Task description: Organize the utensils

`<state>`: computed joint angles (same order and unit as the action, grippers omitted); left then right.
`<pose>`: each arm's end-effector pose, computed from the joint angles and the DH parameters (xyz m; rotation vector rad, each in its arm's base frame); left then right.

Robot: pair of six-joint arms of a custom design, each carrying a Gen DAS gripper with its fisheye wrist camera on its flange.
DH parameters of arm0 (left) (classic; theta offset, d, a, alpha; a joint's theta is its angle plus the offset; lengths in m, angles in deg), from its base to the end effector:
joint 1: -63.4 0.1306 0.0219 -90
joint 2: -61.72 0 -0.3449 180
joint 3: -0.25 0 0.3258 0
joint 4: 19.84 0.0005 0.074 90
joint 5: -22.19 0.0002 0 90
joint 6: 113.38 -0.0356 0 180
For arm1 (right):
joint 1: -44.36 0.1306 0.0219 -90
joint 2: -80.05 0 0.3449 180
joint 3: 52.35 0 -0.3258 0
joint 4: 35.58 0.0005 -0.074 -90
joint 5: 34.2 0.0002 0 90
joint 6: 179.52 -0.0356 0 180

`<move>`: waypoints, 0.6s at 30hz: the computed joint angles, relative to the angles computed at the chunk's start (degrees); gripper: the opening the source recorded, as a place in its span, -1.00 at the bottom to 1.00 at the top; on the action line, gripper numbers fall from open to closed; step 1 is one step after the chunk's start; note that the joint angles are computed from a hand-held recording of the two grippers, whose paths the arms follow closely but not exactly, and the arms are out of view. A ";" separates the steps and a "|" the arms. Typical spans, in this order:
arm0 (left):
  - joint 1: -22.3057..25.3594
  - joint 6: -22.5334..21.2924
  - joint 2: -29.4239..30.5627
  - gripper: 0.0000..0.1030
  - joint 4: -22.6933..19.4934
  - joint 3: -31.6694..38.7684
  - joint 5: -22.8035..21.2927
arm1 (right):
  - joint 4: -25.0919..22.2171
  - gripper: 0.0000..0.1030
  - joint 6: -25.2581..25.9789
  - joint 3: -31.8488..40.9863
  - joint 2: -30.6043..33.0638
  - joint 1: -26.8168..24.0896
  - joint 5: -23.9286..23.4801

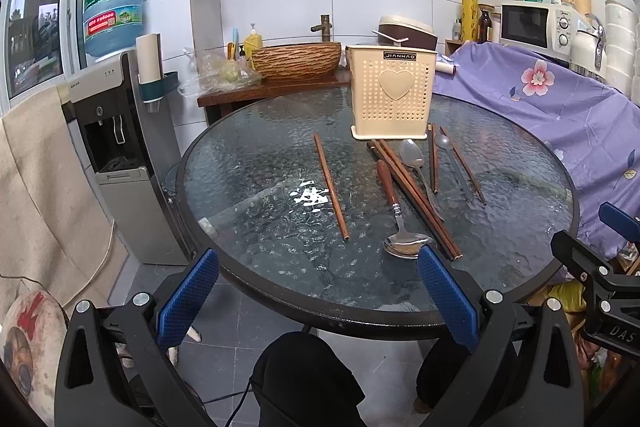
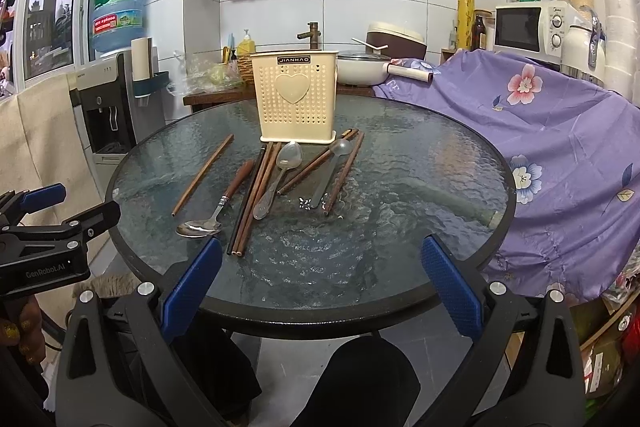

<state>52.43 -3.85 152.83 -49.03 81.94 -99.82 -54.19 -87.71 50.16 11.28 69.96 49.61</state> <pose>0.4269 -0.0640 0.3569 -0.4511 2.0972 0.3191 0.5089 0.2475 0.3523 -0.5550 1.9890 0.3682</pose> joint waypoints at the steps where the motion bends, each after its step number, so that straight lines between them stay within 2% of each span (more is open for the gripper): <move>1: 0.09 -0.03 0.15 0.89 -0.17 0.12 0.16 | -0.14 0.91 0.03 0.15 0.14 0.02 -0.03; 11: 1.32 -0.27 1.42 0.88 -0.62 1.10 1.49 | -2.69 0.91 0.23 3.40 2.57 0.05 -0.42; 18: 1.54 -0.89 2.06 0.88 -0.36 1.77 1.97 | -2.77 0.91 0.14 3.98 3.07 0.11 -0.29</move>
<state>53.97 -4.75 154.89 -49.39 83.71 -97.86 -56.96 -87.57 54.14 14.36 70.07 49.32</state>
